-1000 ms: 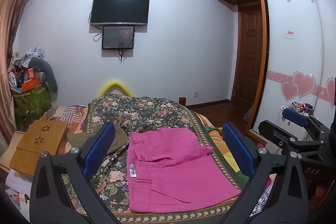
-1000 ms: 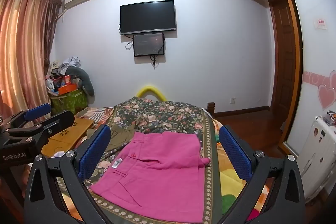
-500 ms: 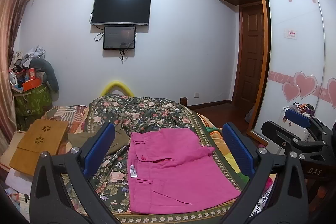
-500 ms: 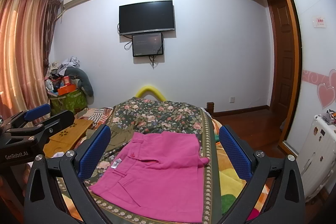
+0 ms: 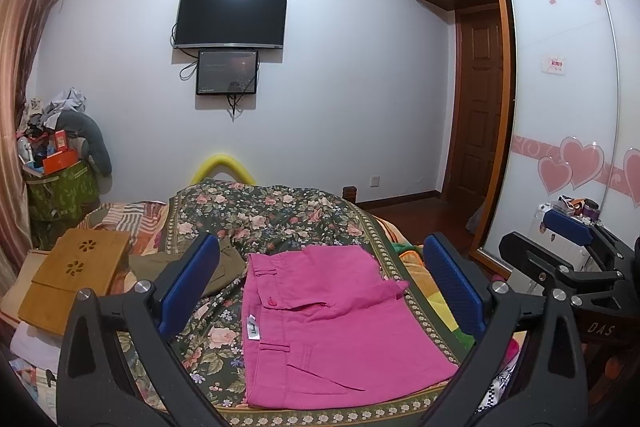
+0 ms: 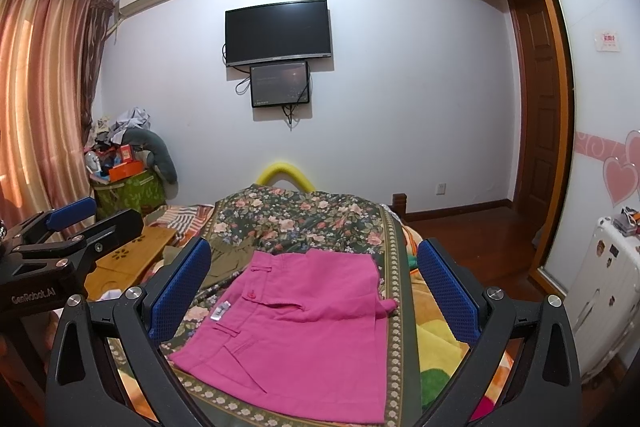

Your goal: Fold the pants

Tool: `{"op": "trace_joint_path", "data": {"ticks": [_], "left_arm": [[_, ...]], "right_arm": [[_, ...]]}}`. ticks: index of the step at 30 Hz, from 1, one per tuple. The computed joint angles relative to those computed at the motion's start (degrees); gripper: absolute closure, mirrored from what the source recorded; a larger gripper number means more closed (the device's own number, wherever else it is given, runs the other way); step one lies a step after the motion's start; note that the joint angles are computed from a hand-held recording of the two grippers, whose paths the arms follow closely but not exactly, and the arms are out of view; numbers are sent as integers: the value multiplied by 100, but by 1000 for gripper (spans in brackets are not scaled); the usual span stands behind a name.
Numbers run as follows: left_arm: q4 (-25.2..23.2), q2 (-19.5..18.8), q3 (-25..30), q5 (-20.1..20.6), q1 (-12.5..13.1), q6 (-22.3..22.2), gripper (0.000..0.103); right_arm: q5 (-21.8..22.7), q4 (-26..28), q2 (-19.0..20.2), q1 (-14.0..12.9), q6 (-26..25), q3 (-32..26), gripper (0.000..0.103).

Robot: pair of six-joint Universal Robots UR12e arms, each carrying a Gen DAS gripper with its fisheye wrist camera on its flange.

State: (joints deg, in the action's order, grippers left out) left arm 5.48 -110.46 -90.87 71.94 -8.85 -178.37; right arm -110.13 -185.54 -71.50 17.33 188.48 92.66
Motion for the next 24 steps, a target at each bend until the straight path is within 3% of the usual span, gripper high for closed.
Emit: {"op": "trace_joint_path", "data": {"ticks": [24], "left_arm": [[18, 37, -10, 43, -15, 23, 0]], "right_arm": [[-29, -4, -28, 19, 7, -8, 1]]}}
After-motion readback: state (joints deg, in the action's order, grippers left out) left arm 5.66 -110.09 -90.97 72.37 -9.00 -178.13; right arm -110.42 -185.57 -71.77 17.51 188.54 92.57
